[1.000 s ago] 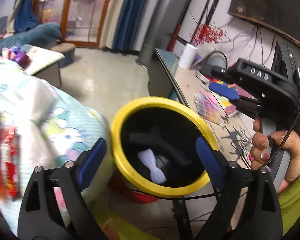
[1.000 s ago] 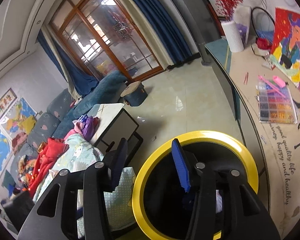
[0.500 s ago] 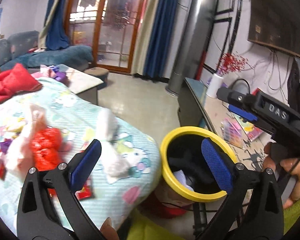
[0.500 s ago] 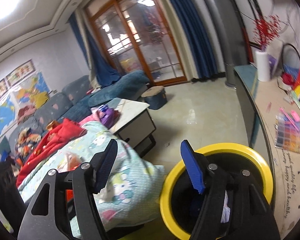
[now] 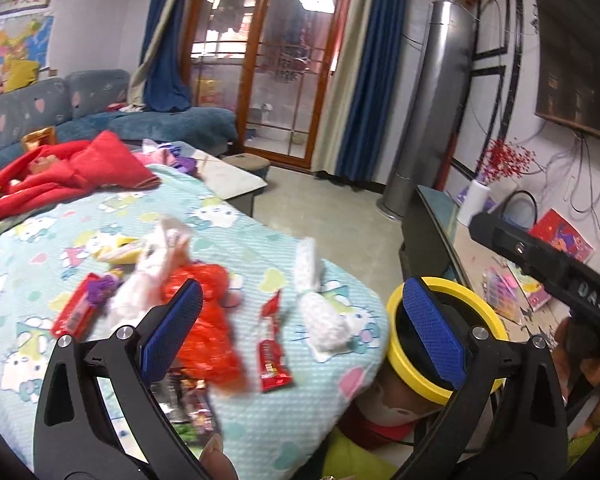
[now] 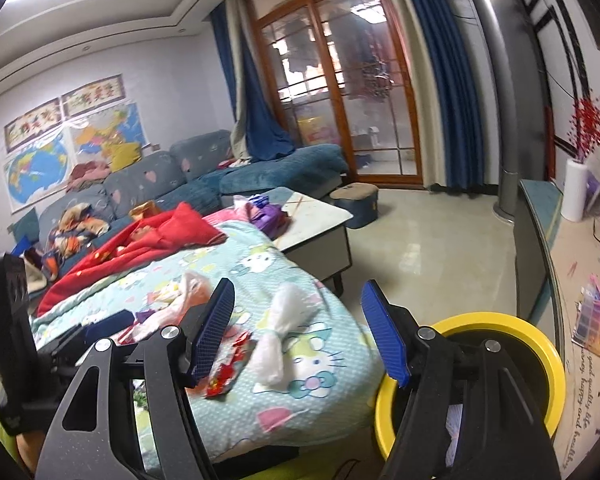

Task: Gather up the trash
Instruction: 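Move both open tools back over the trash on the bed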

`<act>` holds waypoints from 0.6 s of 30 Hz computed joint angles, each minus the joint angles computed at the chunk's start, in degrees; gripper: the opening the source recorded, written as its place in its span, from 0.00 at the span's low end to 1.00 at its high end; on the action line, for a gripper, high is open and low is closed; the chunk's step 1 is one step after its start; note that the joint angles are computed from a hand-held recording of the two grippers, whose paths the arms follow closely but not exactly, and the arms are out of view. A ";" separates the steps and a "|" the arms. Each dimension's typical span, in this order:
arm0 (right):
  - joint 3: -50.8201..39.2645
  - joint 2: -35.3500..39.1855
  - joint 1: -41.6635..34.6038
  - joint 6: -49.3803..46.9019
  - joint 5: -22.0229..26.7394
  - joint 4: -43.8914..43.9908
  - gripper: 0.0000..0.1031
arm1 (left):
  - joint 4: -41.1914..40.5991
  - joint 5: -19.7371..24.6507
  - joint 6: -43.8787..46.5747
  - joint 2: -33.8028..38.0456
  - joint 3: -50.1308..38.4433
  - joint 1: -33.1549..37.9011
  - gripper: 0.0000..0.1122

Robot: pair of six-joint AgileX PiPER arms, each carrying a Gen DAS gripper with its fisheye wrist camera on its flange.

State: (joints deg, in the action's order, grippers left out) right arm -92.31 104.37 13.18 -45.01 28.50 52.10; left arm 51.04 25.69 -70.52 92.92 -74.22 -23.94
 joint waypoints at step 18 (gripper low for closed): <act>0.85 0.93 8.13 2.04 2.15 -7.13 0.62 | -1.59 1.56 -1.03 -7.64 9.40 7.39 0.82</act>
